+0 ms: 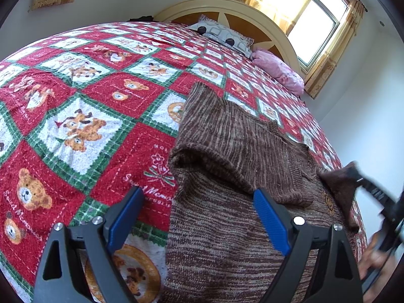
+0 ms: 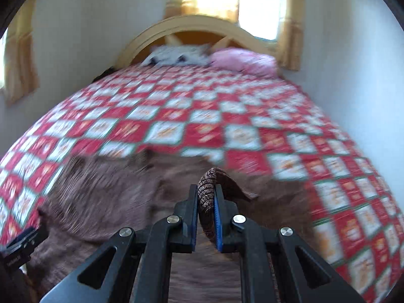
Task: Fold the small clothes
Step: 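Fold the held sleeve and side over the body with the right gripper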
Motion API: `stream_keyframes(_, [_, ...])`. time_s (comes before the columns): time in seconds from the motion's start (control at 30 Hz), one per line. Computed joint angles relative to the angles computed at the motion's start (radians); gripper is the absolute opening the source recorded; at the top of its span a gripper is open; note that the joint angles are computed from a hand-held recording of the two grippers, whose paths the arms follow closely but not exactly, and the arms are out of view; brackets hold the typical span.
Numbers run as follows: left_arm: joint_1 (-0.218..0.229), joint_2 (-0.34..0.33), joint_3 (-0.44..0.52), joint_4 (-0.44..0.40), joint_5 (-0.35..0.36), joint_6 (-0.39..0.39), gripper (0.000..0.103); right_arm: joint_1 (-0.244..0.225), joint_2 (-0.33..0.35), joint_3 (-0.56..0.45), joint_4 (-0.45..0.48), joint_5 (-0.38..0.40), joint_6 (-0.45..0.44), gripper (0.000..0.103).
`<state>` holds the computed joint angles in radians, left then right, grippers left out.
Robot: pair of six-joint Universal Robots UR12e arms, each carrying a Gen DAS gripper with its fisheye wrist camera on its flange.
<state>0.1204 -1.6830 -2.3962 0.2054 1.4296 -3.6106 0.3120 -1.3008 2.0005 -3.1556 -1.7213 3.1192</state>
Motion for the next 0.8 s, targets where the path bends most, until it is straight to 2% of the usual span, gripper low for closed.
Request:
stream_keyframes(0.07, [0.001,-0.001,-0.001,0.004,-0.005,-0.002,0.092,0.021,0.023,0.005,-0.002,-0.008,-0.012,0.011])
stream_keyframes(0.17, [0.004,-0.001,-0.003,0.010,-0.012,-0.002,0.093,0.027,0.045,0.018,0.000,0.009,-0.030,0.011])
stream_keyframes(0.27, [0.008,-0.003,-0.005,0.016,-0.019,-0.004,0.093,0.010,0.037,0.021,0.075,0.081,-0.022,0.015])
stream_keyframes(0.33, [0.007,-0.003,-0.005,0.015,-0.018,-0.003,0.093,-0.013,0.025,0.028,0.111,0.179,-0.022,0.030])
stream_keyframes(0.37, [0.008,-0.003,-0.005,0.015,-0.018,-0.003,0.093,-0.025,0.019,0.033,0.128,0.229,-0.019,0.047])
stream_keyframes(0.4, [0.008,-0.003,-0.005,0.016,-0.019,-0.003,0.093,-0.039,0.012,0.040,0.136,0.281,-0.015,0.056])
stream_keyframes(0.5, [0.008,-0.003,-0.005,0.016,-0.019,-0.003,0.093,-0.096,-0.024,0.088,0.120,0.448,0.014,0.057])
stream_keyframes(0.57, [0.006,-0.004,-0.004,0.015,-0.016,-0.002,0.093,-0.141,-0.043,0.122,0.065,0.537,0.068,0.057])
stream_keyframes(0.63, [0.009,-0.003,-0.006,0.017,-0.020,-0.002,0.093,-0.171,-0.058,0.142,-0.003,0.529,0.126,0.056])
stream_keyframes(0.67, [0.009,-0.004,-0.005,0.016,-0.019,-0.002,0.093,-0.178,-0.061,0.140,-0.014,0.513,0.139,0.052])
stream_keyframes(0.7, [0.009,-0.004,-0.006,0.017,-0.020,-0.003,0.093,-0.184,-0.064,0.133,-0.011,0.486,0.148,0.044])
stream_keyframes(0.8, [0.009,-0.003,-0.006,0.017,-0.020,-0.002,0.093,-0.189,-0.051,0.084,0.068,0.386,0.167,0.036])
